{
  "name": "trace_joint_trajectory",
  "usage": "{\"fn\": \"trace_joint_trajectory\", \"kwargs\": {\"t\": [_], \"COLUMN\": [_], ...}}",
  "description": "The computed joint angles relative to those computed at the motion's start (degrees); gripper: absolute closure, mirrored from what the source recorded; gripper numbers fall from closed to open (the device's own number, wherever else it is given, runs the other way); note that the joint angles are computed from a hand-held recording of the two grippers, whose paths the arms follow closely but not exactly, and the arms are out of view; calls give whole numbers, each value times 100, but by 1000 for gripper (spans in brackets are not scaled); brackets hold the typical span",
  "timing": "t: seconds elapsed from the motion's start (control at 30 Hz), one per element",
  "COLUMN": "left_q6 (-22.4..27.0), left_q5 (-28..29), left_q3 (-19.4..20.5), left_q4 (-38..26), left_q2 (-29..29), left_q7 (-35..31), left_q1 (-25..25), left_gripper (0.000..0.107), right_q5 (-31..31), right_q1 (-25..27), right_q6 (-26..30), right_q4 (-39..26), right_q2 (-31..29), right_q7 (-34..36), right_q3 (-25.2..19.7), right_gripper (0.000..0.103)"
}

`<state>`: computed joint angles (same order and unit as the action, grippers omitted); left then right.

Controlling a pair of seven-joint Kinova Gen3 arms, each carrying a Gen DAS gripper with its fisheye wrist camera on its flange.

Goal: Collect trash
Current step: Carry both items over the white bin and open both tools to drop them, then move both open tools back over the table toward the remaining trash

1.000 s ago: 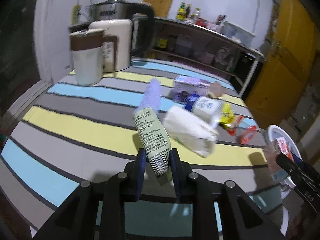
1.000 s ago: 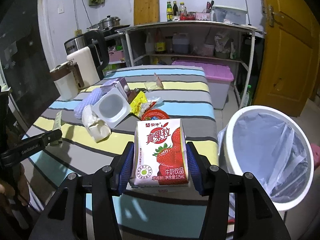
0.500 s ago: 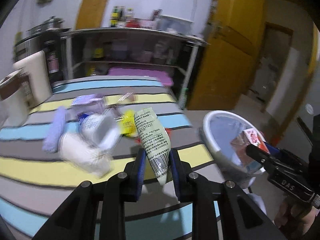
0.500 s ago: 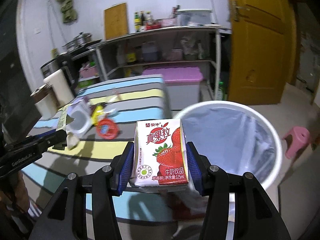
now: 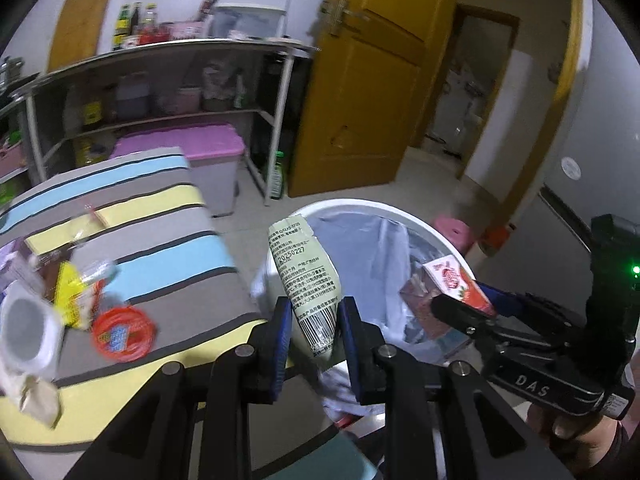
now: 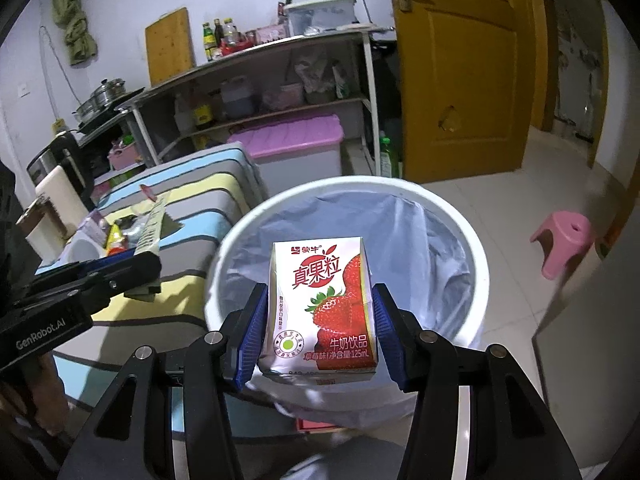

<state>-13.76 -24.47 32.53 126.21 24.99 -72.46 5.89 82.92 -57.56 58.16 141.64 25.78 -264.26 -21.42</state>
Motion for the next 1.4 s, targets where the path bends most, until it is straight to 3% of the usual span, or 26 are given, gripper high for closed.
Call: {"fn": "trace_joint_trajectory", "kwargs": {"t": [0.13, 0.4, 0.63, 0.87, 0.97, 1.4], "left_q6": [283, 549, 536, 168, 53, -685], "left_q5": [-72, 395, 826, 1123, 1079, 1009], "left_q3": [130, 78, 20, -465, -527, -1449], "left_q4": [-341, -639, -626, -232, -54, 1028], "left_q2": [293, 503, 453, 15, -153, -1213], "left_q7": [-117, -681, -962, -931, -808, -335], "left_q1": [83, 385, 417, 709, 669, 937], "left_gripper": [81, 79, 79, 78, 78, 77], "right_q5": [345, 883, 1003, 652, 506, 31], "right_q1": [254, 777, 860, 619, 462, -281], "right_q6": [-222, -483, -317, -153, -96, 239], "right_q4": [163, 315, 374, 325, 268, -269], "right_q2": [7, 128, 206, 124, 63, -69], "right_q7": [-226, -512, -763, -650, -533, 347], "right_q3": [2, -152, -290, -324, -292, -140], "right_gripper": [50, 50, 43, 43, 43, 43]}}
